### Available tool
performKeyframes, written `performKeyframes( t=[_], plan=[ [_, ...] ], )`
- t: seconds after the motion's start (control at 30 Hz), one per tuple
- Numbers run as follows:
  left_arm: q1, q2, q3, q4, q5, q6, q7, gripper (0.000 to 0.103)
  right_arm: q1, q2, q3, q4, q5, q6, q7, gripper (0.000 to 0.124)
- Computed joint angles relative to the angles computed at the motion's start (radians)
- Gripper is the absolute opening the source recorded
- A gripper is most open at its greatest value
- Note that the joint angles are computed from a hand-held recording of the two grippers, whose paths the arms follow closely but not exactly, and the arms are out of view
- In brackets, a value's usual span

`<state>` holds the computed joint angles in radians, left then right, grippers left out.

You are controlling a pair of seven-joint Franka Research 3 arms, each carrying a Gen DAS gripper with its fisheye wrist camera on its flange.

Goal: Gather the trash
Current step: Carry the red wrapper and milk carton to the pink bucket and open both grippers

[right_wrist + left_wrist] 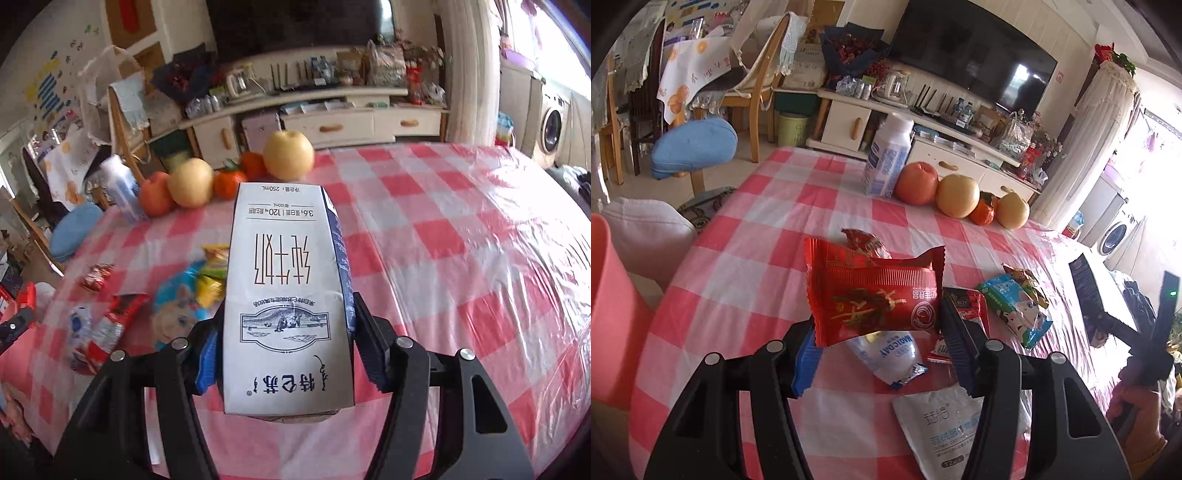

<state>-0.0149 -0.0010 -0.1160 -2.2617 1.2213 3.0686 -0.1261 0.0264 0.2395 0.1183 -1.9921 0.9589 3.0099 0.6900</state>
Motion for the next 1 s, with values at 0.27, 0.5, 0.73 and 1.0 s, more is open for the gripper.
performKeyframes(
  t=[0.27, 0.5, 0.73, 1.0],
  plan=[
    [0.072, -0.115, 0.000, -0.075, 0.120, -0.020, -0.153, 0.060, 0.073, -0.099, 0.040, -0.017, 0.133, -0.099, -0.151, 0.062],
    [0.186, -0.264, 0.010, -0.202, 0.153, -0.075, -0.264, 0.060, 0.216, -0.115, 0.047, 0.041, 0.128, -0.238, -0.169, 0.063],
    [0.319, -0.401, 0.038, -0.347, 0.055, -0.154, -0.278, 0.060, 0.366, -0.019, 0.099, 0.190, -0.040, -0.345, -0.083, 0.063],
    [0.456, -0.465, 0.048, -0.450, -0.080, -0.154, -0.243, 0.060, 0.496, 0.181, 0.137, 0.437, -0.271, -0.432, 0.120, 0.063]
  ],
)
